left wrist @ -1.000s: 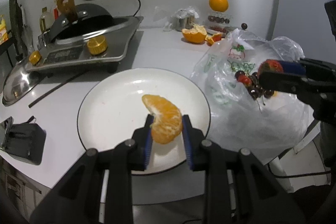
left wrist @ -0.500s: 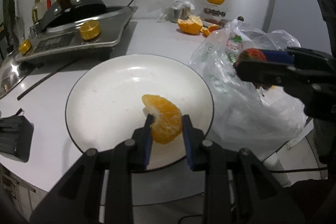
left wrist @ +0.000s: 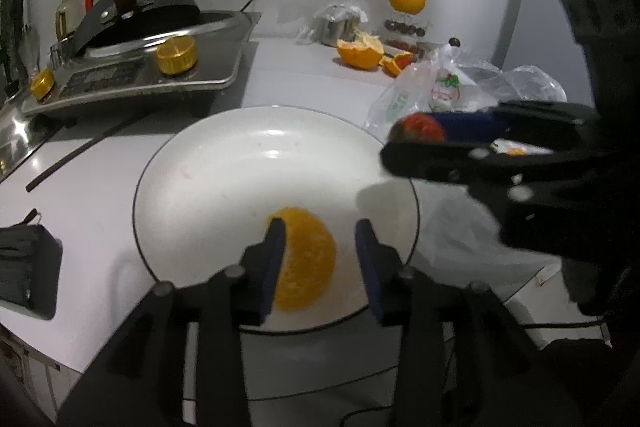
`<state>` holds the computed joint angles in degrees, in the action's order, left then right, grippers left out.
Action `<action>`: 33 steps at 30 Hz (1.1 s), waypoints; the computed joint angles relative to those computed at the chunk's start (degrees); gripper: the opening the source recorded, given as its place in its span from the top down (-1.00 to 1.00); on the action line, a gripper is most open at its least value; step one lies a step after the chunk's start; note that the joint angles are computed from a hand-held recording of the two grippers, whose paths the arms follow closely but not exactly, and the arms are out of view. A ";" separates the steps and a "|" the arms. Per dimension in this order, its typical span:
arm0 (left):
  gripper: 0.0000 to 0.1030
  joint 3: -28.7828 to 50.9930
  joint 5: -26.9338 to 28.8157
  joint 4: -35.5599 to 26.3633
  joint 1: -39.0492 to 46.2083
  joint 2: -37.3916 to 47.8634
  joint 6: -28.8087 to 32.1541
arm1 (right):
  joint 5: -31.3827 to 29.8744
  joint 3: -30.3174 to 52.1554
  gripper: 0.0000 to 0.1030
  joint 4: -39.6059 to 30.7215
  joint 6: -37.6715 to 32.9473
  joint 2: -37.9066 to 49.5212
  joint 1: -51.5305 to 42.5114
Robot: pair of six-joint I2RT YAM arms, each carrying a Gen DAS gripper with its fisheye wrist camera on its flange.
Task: Organize fruits
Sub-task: 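Carry both fruits to the white plate and release them there, then move both open tools back over the cherries in the bag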
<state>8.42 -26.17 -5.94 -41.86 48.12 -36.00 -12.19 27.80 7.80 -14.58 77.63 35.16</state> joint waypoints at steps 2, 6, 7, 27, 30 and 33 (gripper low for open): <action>-0.04 -0.60 -0.17 -1.51 0.28 -2.96 -0.08 | 0.35 0.66 0.27 0.69 0.37 1.88 0.76; -0.04 -1.14 -1.49 -6.97 0.31 -9.42 -0.60 | 1.35 1.83 0.27 1.79 1.01 5.98 2.08; -0.04 -1.19 -1.80 -8.46 0.35 -11.05 -0.76 | 1.50 2.08 0.27 2.00 1.16 6.87 2.30; -0.04 2.81 -14.70 -25.68 -10.48 -16.62 -14.53 | -1.92 0.16 -0.02 1.76 0.91 6.18 0.21; -0.05 4.40 -17.21 -27.12 -13.36 -14.11 -17.90 | -3.32 -1.23 -0.02 1.00 0.42 2.86 -1.85; -0.05 5.96 -18.98 -27.23 -15.38 -11.21 -20.28 | -4.72 -2.61 -0.02 -0.18 -0.10 -0.70 -4.17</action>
